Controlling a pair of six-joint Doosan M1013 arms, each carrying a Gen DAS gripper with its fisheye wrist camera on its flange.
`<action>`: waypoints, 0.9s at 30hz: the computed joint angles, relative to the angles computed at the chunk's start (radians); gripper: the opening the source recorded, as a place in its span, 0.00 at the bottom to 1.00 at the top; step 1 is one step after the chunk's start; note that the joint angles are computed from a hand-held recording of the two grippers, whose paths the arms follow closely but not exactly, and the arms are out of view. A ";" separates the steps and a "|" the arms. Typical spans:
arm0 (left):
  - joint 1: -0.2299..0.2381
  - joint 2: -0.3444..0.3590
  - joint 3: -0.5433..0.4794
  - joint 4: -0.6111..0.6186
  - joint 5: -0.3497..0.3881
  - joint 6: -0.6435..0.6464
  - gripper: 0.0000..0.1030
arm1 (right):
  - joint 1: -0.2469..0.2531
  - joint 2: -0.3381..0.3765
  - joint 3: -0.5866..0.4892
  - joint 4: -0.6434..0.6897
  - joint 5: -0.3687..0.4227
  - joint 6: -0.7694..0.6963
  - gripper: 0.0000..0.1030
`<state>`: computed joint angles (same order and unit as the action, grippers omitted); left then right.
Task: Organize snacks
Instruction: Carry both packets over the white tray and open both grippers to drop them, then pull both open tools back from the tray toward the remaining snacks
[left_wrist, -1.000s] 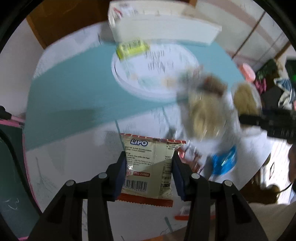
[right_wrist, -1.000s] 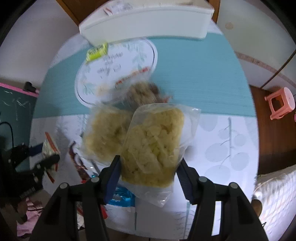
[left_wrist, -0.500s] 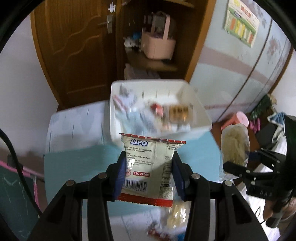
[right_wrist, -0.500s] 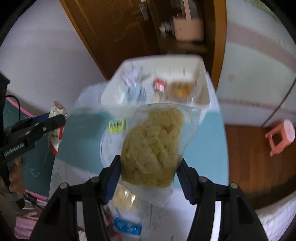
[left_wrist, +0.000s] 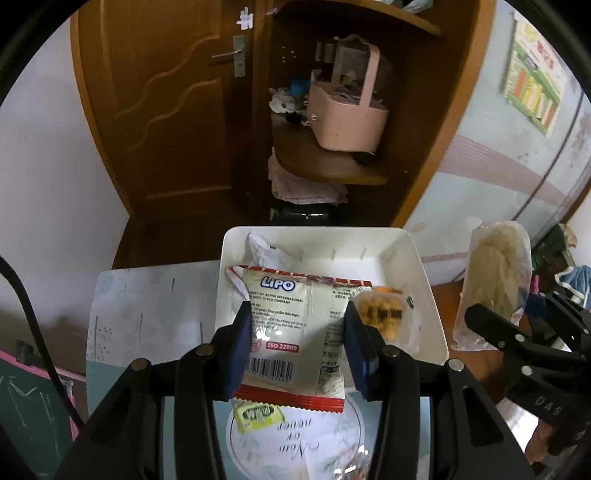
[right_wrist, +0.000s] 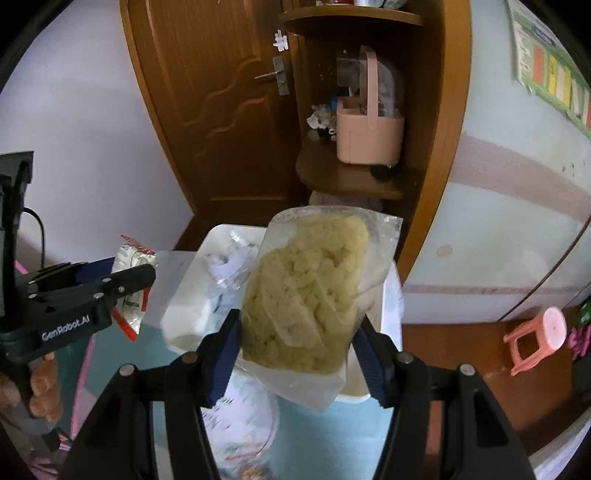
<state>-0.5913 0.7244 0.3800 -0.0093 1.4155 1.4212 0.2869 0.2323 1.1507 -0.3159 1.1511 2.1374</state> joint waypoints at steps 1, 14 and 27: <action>-0.003 0.023 -0.038 0.014 0.018 -0.003 0.44 | -0.006 0.014 -0.016 -0.002 0.008 -0.012 0.57; -0.014 0.157 -0.269 0.065 0.157 -0.041 0.93 | -0.035 0.068 -0.066 0.020 0.007 -0.053 0.69; -0.027 0.012 -0.021 0.110 0.010 -0.048 0.99 | -0.028 0.038 -0.045 0.034 0.005 -0.030 0.71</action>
<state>-0.6185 0.7362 0.3592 0.1007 1.4256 1.3736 0.2591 0.2700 1.1057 -0.2823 1.1564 2.1075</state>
